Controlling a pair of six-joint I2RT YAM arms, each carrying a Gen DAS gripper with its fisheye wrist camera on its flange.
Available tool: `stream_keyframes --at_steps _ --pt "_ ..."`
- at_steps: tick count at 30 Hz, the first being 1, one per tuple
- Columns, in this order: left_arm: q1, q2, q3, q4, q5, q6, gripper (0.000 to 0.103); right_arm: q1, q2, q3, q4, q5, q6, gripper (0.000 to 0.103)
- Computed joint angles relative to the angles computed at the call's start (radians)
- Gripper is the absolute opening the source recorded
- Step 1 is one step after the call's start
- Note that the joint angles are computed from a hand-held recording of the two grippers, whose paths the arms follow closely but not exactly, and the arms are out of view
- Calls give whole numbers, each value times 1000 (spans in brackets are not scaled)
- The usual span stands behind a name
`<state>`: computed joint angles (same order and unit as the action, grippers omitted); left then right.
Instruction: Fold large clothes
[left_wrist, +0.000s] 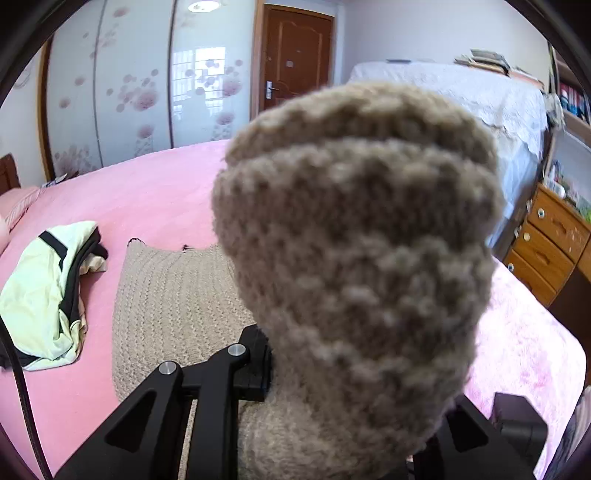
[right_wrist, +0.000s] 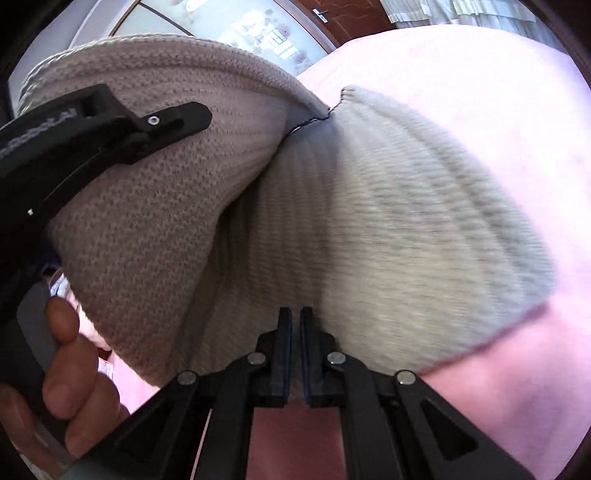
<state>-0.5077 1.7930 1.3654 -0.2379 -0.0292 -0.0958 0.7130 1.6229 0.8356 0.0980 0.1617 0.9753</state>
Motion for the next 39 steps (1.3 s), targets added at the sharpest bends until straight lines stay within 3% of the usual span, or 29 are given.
stream_keyframes --at_steps 5,9,12,13,14,16,19,24,28,30,31,35,37,39 --pt "-64 52 25 -31 -2 24 20 -15 -77 -46 -62 16 -8 3" --pt "-96 146 78 -118 -7 18 20 -25 -148 -78 -142 4 -36 4" --pt "-113 149 55 -98 -37 37 23 -7 -197 -95 -203 19 -53 7" --pt "-114 143 50 -96 -24 50 35 1 -205 -89 -240 39 -52 8" --pt "-120 135 46 -104 8 48 54 5 -209 -75 -287 58 -59 10" --pt "-140 109 27 -118 77 47 69 3 -247 -95 -333 75 -68 17" --pt "-173 66 -30 -92 73 71 77 -14 -310 -122 -373 92 -70 17" --pt "-170 -19 -110 -79 116 18 78 -1 -337 -92 -443 127 -44 19" --pt "-84 -131 -128 -168 257 -24 78 -61 -421 -71 -509 121 -96 34" --pt "-28 -199 -148 -189 297 -35 82 -79 -500 -72 -551 107 -113 40" --pt "11 -239 -167 -192 301 -43 88 -99 -469 -47 -527 91 -136 44" --pt "131 -300 -202 -211 217 -70 96 -73 -449 7 -513 90 -157 57" --pt "180 -236 -166 -274 97 -74 96 -72 -420 37 -507 64 -158 60" --pt "216 -168 -139 -323 44 -69 95 -103 -370 83 -497 -15 -181 60"
